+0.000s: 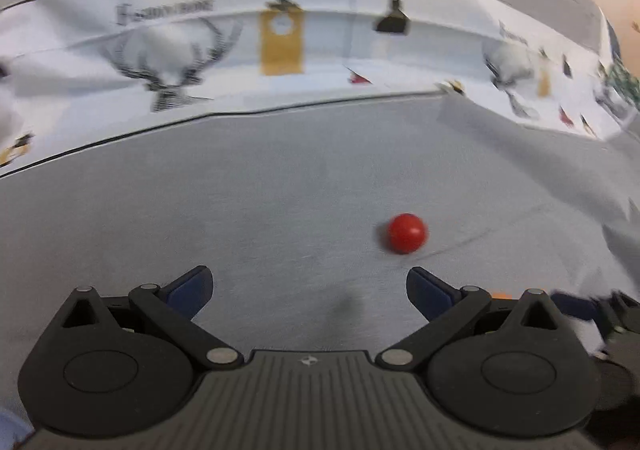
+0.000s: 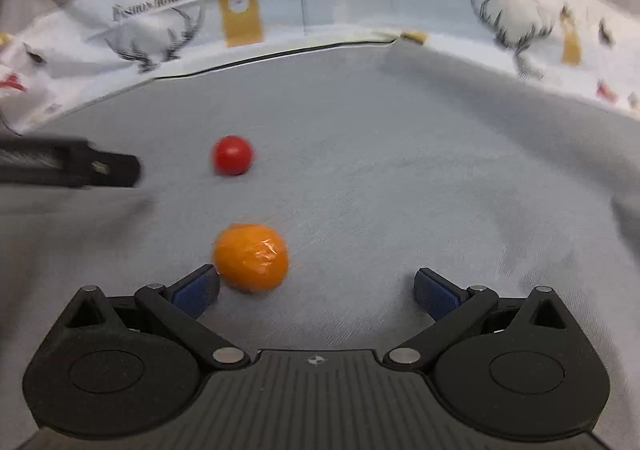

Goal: Organize fruits
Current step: 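Grasp the red tomato with the left tool while the right tool grasps an orange, then carry the red tomato and orange over the plate with both tools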

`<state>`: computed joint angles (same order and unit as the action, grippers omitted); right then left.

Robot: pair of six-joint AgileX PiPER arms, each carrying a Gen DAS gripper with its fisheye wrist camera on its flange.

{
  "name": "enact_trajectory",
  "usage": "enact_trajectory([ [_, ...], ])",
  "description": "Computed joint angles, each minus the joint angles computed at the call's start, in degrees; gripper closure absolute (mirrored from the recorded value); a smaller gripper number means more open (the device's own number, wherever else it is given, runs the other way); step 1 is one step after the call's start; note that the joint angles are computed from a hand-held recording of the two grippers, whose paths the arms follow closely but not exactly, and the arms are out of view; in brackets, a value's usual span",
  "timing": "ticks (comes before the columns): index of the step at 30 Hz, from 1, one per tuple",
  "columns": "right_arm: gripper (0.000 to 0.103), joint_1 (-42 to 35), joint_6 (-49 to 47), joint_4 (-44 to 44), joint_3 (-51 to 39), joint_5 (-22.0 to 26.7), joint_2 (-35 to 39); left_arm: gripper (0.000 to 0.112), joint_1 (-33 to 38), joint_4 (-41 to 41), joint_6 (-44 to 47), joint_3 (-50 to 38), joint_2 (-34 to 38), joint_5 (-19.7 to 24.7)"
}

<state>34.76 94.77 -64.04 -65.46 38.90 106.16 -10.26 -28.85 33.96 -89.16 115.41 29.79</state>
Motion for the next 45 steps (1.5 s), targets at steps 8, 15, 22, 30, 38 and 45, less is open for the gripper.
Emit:
enact_trajectory([
  [8, 0.001, -5.5, 9.7, -8.0, 5.0, -1.3, -1.2, 0.009, -6.1, 2.1, -1.1, -19.3, 12.7, 11.1],
  [15, 0.002, -10.4, 1.0, -7.1, 1.9, -7.9, 0.1, 0.037, -7.2, 3.7, 1.4, -32.5, 20.9, 16.5],
  [22, 0.068, -10.2, -7.0, 0.9, 0.6, -10.6, -2.3, 0.081, -4.3, -2.7, 7.0, -29.0, 17.1, 20.8],
  [30, 0.068, 3.4, -4.9, 6.8, 2.8, 1.8, -14.0, 0.08, 2.7, -5.3, 8.7, -1.7, -7.8, 20.0],
  [38, 0.067, 21.2, -11.8, 14.0, -11.8, 11.5, -12.6, 0.08, 22.1, -1.4, 8.0, 9.0, -28.0, 30.9],
  [45, 0.067, 27.6, -22.2, 21.2, -29.1, 13.8, -2.4, 0.08, 39.4, -2.4, 13.3, 8.1, -31.7, 37.6],
])
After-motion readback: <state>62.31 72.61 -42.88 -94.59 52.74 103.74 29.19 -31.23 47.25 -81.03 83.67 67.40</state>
